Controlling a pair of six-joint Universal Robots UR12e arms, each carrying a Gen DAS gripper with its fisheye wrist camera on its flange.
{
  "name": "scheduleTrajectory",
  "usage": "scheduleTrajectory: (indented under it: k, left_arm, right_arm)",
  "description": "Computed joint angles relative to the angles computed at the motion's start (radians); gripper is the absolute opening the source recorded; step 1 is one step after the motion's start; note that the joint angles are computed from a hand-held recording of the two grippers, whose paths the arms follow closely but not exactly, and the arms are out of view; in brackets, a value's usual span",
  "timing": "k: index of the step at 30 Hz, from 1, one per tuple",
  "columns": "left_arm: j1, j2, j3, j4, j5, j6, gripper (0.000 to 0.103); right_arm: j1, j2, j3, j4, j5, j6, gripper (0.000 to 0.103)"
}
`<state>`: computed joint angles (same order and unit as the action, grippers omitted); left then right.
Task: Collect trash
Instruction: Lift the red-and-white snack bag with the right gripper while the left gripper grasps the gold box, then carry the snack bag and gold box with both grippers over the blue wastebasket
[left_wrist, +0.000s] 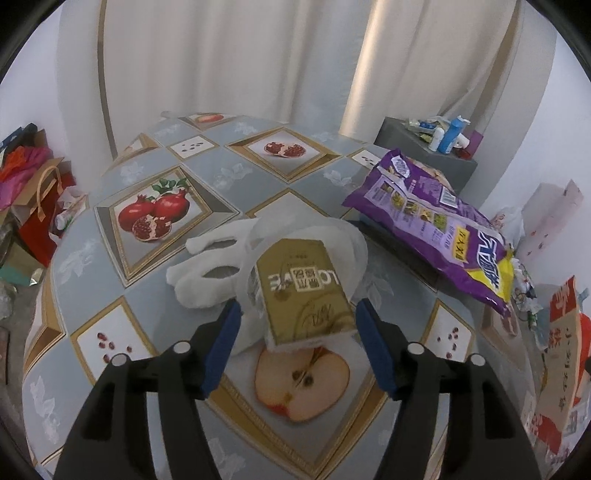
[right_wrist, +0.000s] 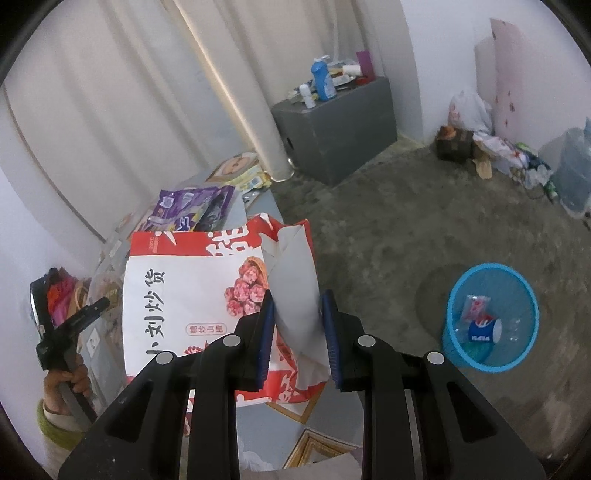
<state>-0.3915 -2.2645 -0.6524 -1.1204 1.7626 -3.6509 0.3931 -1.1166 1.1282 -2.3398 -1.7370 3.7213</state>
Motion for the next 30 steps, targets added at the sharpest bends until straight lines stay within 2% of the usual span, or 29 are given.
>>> scheduleTrajectory:
  k: [5, 9, 13, 20, 30]
  left_arm:
    - [-0.006, -0.054, 0.093, -0.088, 0.047, -0.005, 0.069]
    - [-0.009, -0.069, 0.116, -0.113, 0.072, -0.008, 0.069]
    - [-0.013, -0.067, 0.107, -0.107, 0.096, 0.010, 0.067]
    - [-0.014, -0.050, 0.081, -0.098, 0.094, 0.017, 0.053]
    - [-0.021, -0.010, 0.023, -0.071, 0.094, 0.023, 0.052]
  right_arm:
    - [-0.001, 0.004, -0.002, -0.001, 0.006, 0.010, 0.023]
    - [-0.003, 0.002, 0.003, -0.006, 0.017, 0.014, 0.023]
    - [-0.007, -0.001, 0.011, -0.011, 0.028, 0.017, 0.023]
    - [-0.009, 0.000, 0.011, -0.015, 0.034, 0.018, 0.023]
    - [-0.009, -0.002, 0.012, -0.021, 0.037, 0.015, 0.023]
